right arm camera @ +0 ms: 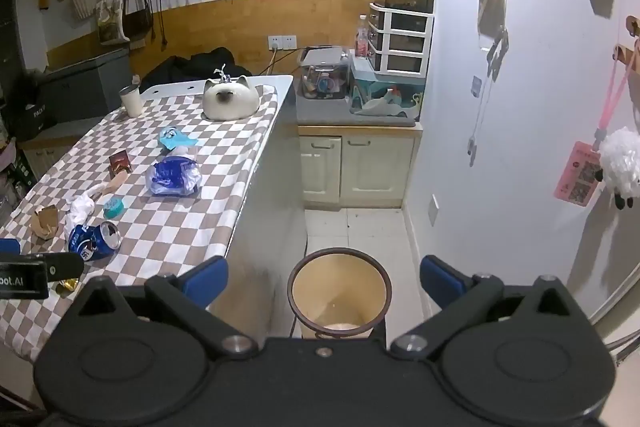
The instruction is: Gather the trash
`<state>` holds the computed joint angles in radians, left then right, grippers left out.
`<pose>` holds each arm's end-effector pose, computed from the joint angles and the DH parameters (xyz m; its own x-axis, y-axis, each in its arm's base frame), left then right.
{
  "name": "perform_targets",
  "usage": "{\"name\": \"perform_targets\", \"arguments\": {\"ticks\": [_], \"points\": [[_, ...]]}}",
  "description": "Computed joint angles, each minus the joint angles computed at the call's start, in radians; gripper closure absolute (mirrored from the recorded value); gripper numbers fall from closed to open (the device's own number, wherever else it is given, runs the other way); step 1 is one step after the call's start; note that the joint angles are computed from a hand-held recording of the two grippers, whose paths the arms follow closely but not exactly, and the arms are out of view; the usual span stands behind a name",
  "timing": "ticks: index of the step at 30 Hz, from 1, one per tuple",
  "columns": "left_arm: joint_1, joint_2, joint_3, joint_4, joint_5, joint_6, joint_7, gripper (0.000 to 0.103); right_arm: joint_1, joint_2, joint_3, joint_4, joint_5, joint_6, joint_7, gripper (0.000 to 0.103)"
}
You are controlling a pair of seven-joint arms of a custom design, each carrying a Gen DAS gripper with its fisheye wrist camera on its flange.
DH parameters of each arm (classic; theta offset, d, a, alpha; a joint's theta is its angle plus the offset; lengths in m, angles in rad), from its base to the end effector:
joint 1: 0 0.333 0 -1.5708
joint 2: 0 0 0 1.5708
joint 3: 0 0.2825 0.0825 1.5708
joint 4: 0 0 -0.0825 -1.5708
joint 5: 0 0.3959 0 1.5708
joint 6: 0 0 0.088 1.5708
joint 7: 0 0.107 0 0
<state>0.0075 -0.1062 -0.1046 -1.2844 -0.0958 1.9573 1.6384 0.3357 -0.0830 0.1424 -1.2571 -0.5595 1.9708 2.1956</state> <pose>0.5207 -0.0623 0.8359 -0.1802 -0.9832 0.0298 -0.7015 0.1072 -0.7046 0.4807 0.2172 0.8475 -0.1513 -0.9883 0.0208 -0.5605 0.0684 -0.8253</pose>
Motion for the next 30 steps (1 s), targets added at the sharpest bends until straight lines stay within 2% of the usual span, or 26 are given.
{"name": "perform_targets", "arguments": {"ticks": [11,12,30], "points": [[-0.001,0.023,-0.001,0.041,0.004,-0.009,0.003,0.000,-0.001,-0.003,0.001,-0.003,0.002,0.003,0.002,0.000],[-0.003,0.004,-0.003,0.008,0.011,0.008,-0.002,0.000,-0.001,-0.003,0.001,-0.003,0.003,0.003,0.001,0.000],[-0.003,-0.002,-0.002,-0.002,0.011,0.016,0.001,0.000,0.000,0.005,0.000,0.002,0.000,0.006,0.004,0.000]]}}
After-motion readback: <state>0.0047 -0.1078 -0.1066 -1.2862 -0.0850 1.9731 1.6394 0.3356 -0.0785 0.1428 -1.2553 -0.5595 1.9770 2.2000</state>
